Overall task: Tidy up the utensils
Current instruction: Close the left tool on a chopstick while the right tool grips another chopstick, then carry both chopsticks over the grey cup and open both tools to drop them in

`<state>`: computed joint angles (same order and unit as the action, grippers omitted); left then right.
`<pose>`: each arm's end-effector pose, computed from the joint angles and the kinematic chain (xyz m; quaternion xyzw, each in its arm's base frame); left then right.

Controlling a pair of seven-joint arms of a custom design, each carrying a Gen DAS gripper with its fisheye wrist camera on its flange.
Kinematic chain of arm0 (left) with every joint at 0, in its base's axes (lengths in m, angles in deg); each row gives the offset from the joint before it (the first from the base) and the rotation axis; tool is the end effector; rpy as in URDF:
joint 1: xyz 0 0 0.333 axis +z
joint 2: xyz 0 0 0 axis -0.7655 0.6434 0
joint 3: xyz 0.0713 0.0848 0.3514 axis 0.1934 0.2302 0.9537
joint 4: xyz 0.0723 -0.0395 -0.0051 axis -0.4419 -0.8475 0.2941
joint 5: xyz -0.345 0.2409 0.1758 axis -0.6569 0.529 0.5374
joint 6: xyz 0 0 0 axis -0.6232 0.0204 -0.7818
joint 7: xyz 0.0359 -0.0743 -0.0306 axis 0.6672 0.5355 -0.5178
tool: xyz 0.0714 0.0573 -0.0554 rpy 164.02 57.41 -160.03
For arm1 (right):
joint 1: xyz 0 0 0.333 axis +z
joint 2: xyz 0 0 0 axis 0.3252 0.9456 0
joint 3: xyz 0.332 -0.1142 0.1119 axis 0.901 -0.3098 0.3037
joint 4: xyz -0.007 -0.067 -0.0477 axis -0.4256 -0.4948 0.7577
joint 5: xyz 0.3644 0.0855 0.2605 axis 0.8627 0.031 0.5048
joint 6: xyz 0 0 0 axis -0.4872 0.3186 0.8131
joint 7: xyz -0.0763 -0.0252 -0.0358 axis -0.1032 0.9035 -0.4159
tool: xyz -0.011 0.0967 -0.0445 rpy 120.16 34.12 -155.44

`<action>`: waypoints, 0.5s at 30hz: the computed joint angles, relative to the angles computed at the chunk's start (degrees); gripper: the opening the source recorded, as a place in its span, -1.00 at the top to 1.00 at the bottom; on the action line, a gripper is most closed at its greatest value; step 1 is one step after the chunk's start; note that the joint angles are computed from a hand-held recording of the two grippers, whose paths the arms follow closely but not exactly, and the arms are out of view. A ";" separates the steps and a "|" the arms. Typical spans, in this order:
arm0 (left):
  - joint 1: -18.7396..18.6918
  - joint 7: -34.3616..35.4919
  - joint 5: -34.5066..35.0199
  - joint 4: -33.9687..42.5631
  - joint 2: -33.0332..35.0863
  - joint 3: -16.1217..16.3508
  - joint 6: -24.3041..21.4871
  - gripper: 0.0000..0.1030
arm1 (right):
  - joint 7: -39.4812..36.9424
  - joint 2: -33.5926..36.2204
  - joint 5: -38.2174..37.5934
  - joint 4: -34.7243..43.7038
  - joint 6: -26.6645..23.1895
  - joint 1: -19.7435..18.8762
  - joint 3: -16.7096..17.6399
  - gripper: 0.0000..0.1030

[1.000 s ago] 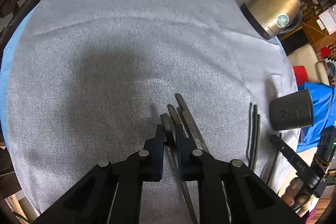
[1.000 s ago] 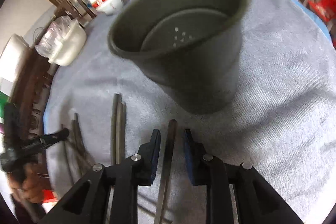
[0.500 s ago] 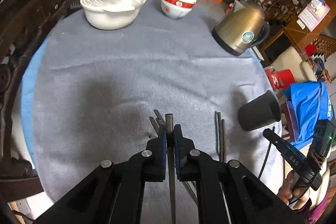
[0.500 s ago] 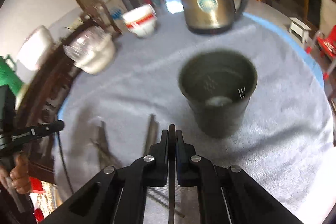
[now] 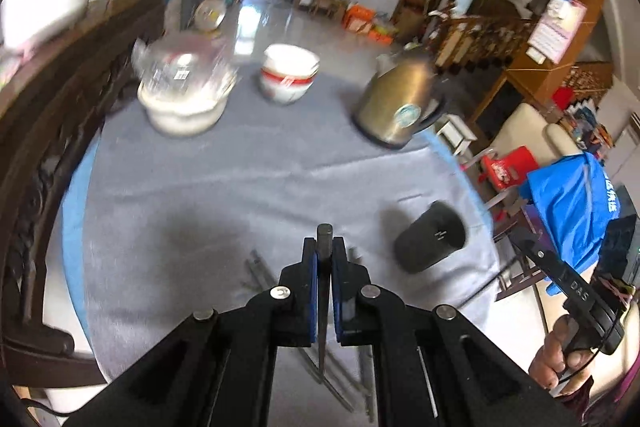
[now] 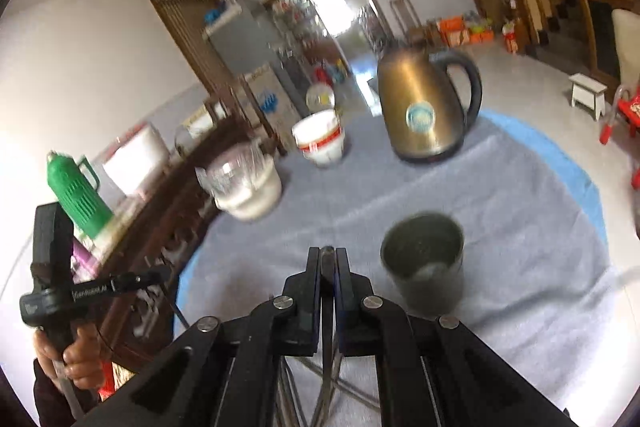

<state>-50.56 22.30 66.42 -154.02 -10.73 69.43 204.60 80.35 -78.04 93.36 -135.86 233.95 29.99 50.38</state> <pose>0.7084 -0.1089 0.6557 -0.6270 0.6856 -0.3539 0.1075 0.6305 0.0630 0.6456 -0.5838 0.6438 -0.1422 0.4738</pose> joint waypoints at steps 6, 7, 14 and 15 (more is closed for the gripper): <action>-1.54 1.40 -0.20 5.11 0.97 -1.26 1.83 0.87 | -0.85 -0.05 1.32 2.50 4.74 -0.07 -0.49 0.88; -1.96 1.04 0.44 6.35 1.43 -1.42 2.40 0.87 | -0.64 0.11 1.11 3.16 5.40 -0.20 -0.58 0.88; -4.79 -2.97 5.17 17.04 6.87 -2.78 5.87 0.87 | 3.73 1.81 -4.15 7.76 9.45 -2.31 -0.62 0.88; -5.21 -3.61 5.65 18.82 7.91 -3.03 6.46 0.87 | 5.48 1.93 -6.52 7.96 10.33 -2.78 -0.45 0.88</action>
<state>-55.77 18.68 72.07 -135.20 -2.82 66.40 211.05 85.83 -76.11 86.84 -127.91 244.29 27.21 49.93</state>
